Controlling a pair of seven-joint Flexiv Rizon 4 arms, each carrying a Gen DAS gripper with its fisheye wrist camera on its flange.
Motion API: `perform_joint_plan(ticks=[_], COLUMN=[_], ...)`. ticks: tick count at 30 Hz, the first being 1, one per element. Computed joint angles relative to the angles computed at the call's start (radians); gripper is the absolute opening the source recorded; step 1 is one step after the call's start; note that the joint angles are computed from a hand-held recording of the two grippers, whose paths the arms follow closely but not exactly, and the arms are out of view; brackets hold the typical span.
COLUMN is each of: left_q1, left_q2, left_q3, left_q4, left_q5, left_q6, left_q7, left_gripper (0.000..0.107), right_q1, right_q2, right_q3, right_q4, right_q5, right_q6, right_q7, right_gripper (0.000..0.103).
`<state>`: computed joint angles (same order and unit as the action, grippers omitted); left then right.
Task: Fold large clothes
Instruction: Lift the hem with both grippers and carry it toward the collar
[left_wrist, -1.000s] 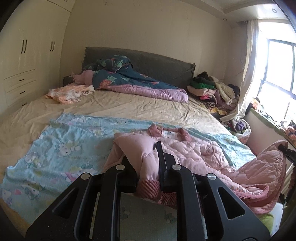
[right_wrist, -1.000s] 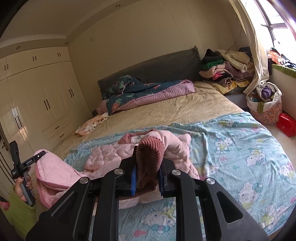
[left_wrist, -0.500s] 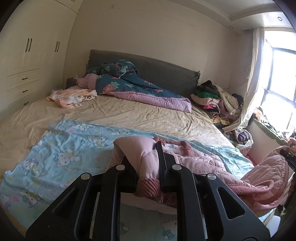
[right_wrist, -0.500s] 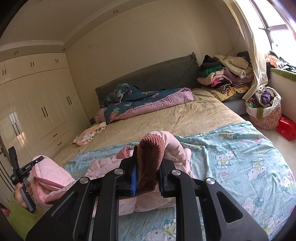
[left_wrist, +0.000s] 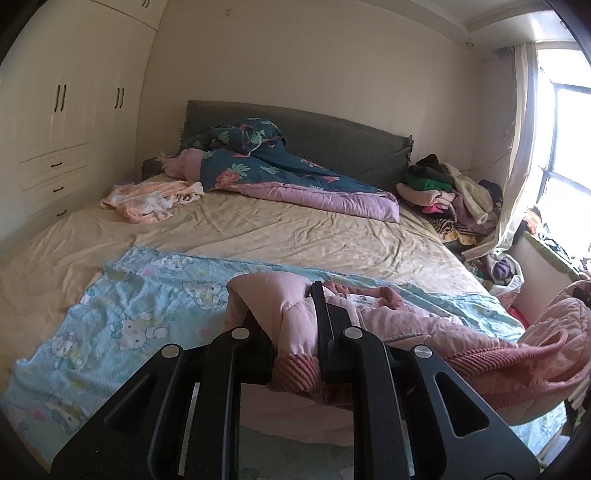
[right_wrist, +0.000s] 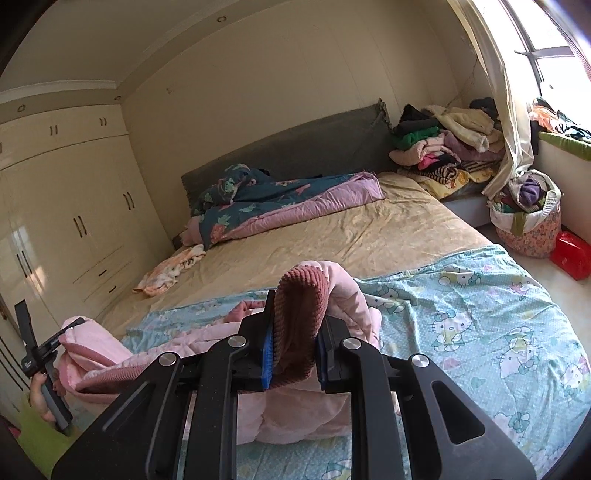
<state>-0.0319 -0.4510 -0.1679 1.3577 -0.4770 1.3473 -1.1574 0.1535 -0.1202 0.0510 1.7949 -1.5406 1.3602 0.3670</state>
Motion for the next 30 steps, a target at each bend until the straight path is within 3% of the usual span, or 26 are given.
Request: perform_joint_plan(ticks=[8, 30], left_q1=[-0.057, -0.094], left_q2=[-0.079, -0.271], left_q3=[0.087, 0.164], left_q4=[-0.128, -0.43], left_q5=[0.123, 0.311], left_q6=[-0.057, -0.207], left_q7=[-0.105, -0.265], left_gripper=[0.009, 0.01], right_q1=[0.03, 0.109], right_q2=[-0.086, -0.261], right_q3=[-0.026, -0.147], right_q4=[-0.063, -0.192], right_q5=[0.209, 0.605], right_q6=[-0.03, 0.002], right_q7=[-0.169, -0.452], right_gripper=[0.016, 0.017])
